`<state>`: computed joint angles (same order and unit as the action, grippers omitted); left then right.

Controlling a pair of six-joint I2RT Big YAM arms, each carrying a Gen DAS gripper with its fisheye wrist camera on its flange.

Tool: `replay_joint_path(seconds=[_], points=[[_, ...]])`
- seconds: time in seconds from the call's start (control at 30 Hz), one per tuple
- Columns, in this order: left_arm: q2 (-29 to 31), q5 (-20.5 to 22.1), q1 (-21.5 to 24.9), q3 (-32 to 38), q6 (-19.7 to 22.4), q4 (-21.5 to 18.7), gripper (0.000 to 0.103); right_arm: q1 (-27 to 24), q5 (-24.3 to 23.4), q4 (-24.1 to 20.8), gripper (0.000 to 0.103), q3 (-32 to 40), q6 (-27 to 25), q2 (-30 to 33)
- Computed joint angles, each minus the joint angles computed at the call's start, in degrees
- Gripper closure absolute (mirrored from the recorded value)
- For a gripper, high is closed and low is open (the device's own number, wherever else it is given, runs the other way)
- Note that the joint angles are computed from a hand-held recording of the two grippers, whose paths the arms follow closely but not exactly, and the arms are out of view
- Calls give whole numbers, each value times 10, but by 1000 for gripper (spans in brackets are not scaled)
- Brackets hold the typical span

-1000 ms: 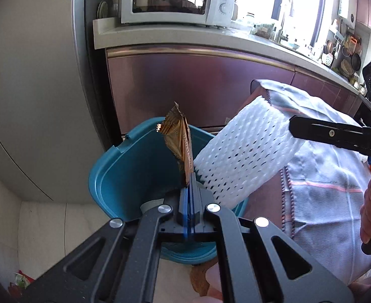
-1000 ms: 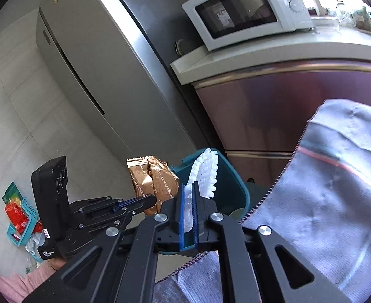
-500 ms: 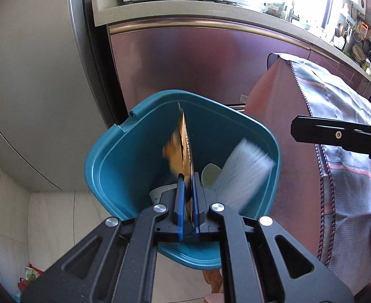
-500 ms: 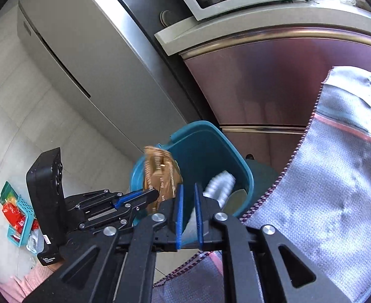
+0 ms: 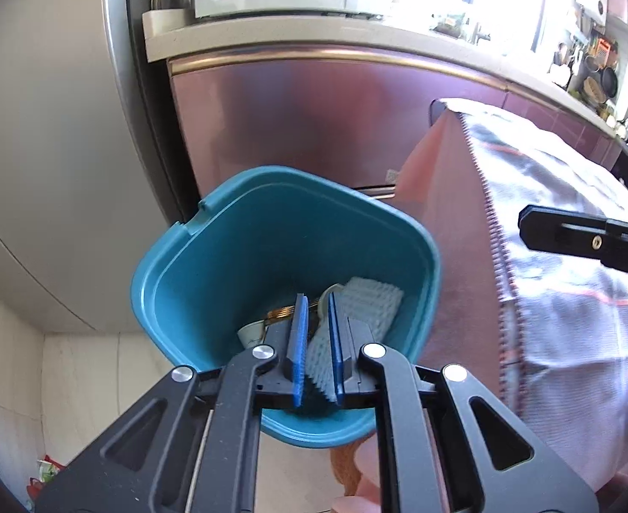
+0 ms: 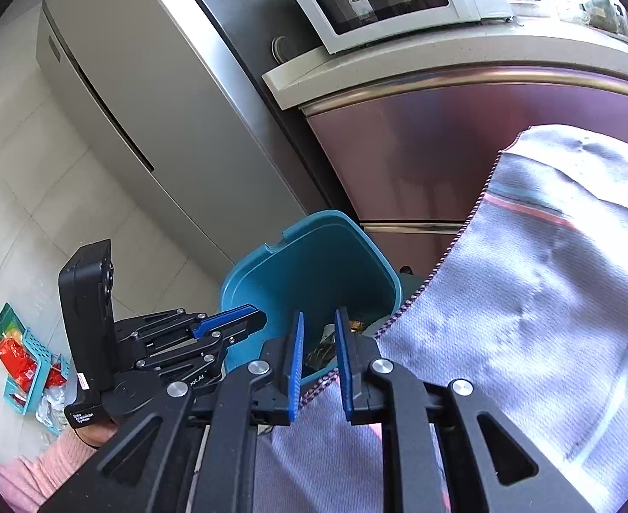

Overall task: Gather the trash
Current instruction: 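Open both tools to drop the bag and foam net into the bin, then move the left tool to the orange peel while the right tool reaches the crumpled tissue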

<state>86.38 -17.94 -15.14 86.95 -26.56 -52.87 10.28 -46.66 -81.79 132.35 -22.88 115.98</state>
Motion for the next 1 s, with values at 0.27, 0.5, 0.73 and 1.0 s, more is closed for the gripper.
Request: replay_joint_path(seconds=[0.27,0.5,0.73,1.0], points=[[-24,5,-37,4,25,56,84,-40,-25,45,80,-69,-10,-59],[-25,31,-85,20,63,109,76,-104,-30,99,71,-121,4,-105],[29,69,-130,82,76,112,75,-179,-17,153,65,-162,31,-139],[103,121,-172,167,92,102,75,-268,22,214,60,-211,56,-171]])
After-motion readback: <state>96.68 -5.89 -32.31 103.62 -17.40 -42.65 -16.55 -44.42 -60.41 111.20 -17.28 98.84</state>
